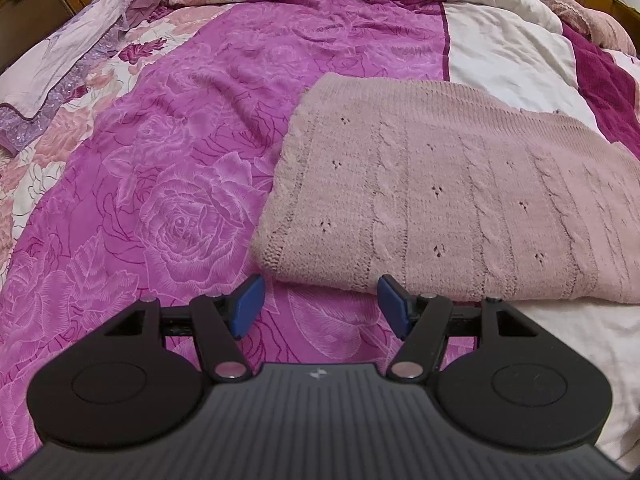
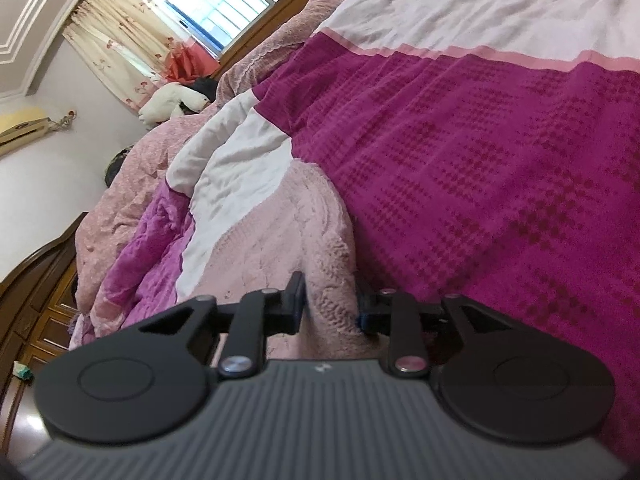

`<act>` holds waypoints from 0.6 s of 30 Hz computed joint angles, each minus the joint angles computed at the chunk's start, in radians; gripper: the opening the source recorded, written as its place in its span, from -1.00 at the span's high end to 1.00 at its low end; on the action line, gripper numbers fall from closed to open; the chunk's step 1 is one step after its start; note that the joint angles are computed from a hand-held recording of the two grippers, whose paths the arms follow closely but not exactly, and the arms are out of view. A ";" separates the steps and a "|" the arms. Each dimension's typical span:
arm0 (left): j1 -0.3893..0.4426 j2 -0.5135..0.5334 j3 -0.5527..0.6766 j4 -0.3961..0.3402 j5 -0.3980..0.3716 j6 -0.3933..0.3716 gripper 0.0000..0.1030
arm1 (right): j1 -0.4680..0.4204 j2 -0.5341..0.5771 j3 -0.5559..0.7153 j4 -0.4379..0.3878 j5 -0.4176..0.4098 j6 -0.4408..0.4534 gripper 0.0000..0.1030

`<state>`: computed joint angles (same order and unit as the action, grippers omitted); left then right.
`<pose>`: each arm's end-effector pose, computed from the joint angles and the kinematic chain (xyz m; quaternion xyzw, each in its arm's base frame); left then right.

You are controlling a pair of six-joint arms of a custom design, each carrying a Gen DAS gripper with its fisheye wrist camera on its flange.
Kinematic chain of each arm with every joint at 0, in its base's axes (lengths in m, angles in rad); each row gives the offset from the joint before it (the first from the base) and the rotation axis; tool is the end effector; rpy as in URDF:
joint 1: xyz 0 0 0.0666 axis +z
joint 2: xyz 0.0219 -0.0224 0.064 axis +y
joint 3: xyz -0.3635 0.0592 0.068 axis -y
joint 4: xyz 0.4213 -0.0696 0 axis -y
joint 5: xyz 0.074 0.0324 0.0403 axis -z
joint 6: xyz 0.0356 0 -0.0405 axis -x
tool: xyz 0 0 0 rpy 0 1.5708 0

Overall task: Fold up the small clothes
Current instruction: 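Move the right gripper to the cardigan's knit edge and close on it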

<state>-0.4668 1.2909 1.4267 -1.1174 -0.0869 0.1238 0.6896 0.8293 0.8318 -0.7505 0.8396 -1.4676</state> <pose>0.4164 -0.2068 0.4647 0.1507 0.9441 -0.0447 0.2896 0.2635 0.1824 0.3790 0.4682 0.7126 0.1453 0.5018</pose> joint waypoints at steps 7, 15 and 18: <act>0.002 0.002 -0.002 -0.007 0.007 0.001 -0.35 | -0.024 0.010 0.007 0.008 -0.010 0.014 0.38; 0.015 0.005 0.007 -0.015 0.010 -0.009 -0.35 | -0.023 0.058 0.076 -0.059 0.021 0.073 0.51; 0.025 0.002 0.013 -0.015 0.019 -0.012 -0.35 | -0.026 0.052 0.085 -0.015 0.024 0.117 0.52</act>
